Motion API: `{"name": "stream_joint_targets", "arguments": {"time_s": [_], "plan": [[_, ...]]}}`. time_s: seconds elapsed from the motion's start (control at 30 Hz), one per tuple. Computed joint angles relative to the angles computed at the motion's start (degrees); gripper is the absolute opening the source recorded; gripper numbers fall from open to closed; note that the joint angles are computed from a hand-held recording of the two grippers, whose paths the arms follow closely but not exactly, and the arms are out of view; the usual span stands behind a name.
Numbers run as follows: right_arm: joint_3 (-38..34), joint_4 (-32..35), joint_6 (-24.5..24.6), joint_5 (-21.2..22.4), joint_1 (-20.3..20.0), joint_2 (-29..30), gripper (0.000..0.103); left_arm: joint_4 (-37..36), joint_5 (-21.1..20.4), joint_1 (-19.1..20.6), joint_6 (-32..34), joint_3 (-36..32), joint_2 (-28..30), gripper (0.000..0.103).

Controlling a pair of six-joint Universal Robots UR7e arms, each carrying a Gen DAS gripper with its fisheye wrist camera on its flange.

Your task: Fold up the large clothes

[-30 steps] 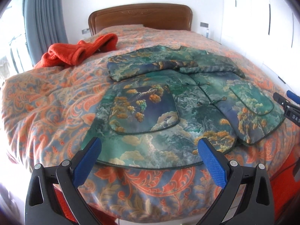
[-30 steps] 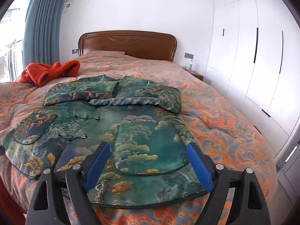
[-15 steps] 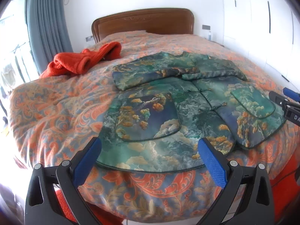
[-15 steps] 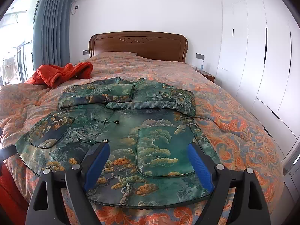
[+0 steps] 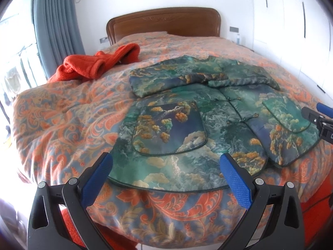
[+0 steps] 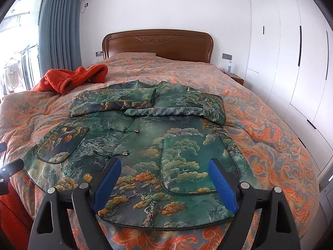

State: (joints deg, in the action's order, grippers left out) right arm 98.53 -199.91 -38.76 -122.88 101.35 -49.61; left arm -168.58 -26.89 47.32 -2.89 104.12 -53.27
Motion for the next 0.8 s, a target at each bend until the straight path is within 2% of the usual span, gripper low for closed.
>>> {"name": "stream_joint_targets", "arguments": {"time_s": [0.8], "plan": [[0.4,3.0,-0.4,0.0,0.8,0.7,0.087,3.8,1.7,0.4,-3.7,0.6,-0.5,0.102]]}}
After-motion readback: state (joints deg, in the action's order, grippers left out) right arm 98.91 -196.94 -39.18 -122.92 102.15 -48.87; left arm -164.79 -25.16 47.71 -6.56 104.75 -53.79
